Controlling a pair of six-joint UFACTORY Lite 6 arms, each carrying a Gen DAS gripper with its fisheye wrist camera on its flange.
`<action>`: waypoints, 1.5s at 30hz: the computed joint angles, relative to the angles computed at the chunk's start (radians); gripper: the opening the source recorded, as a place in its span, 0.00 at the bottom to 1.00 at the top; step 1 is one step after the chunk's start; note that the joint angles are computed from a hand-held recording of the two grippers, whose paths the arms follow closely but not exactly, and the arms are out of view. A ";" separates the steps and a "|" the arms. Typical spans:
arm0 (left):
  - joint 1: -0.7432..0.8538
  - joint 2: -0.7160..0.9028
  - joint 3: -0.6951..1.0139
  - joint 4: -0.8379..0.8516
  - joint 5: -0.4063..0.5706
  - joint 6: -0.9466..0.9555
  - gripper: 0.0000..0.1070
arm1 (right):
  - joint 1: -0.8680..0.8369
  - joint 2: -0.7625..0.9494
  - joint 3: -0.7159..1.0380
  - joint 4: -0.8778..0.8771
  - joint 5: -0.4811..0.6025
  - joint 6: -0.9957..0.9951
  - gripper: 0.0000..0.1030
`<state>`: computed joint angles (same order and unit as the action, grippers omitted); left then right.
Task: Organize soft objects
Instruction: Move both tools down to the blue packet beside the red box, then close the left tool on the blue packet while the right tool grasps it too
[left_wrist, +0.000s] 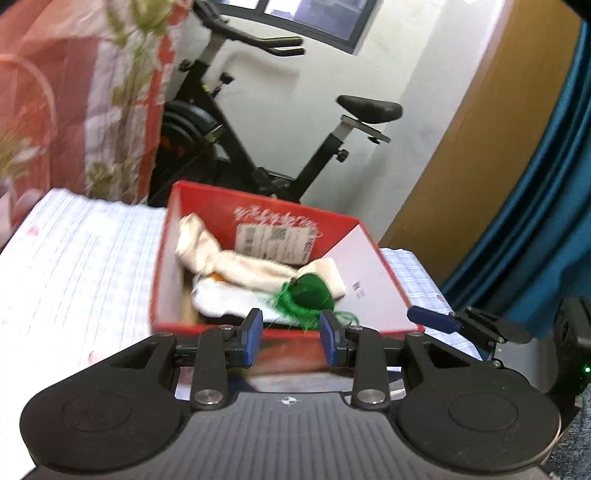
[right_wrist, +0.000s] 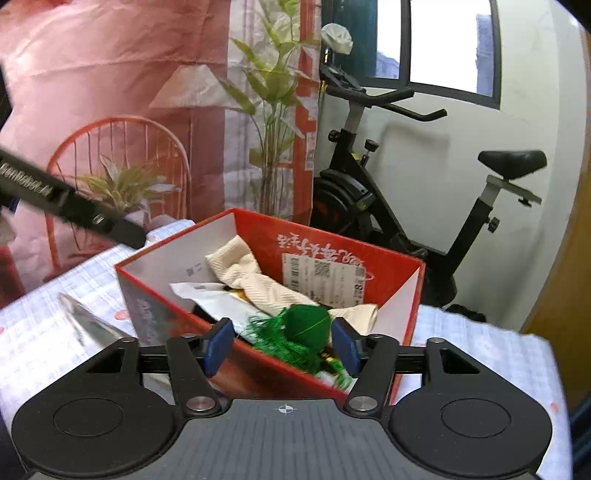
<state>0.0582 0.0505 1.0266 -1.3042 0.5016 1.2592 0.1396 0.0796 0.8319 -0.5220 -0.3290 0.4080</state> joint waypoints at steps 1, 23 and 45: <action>0.013 -0.019 -0.029 -0.012 0.003 0.017 0.33 | 0.001 -0.011 -0.021 -0.014 -0.005 0.027 0.56; 0.103 -0.009 -0.390 -0.356 0.064 0.515 0.33 | 0.160 -0.037 -0.353 0.265 -0.165 -0.090 0.56; -0.093 -0.062 -0.655 -1.290 0.038 1.321 0.41 | 0.232 0.090 -0.523 0.531 -0.475 -0.134 0.26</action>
<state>-0.0346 -0.0119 0.3718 -2.5939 0.5400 2.5800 0.3720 0.1696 0.3090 0.0094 -0.8036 0.2740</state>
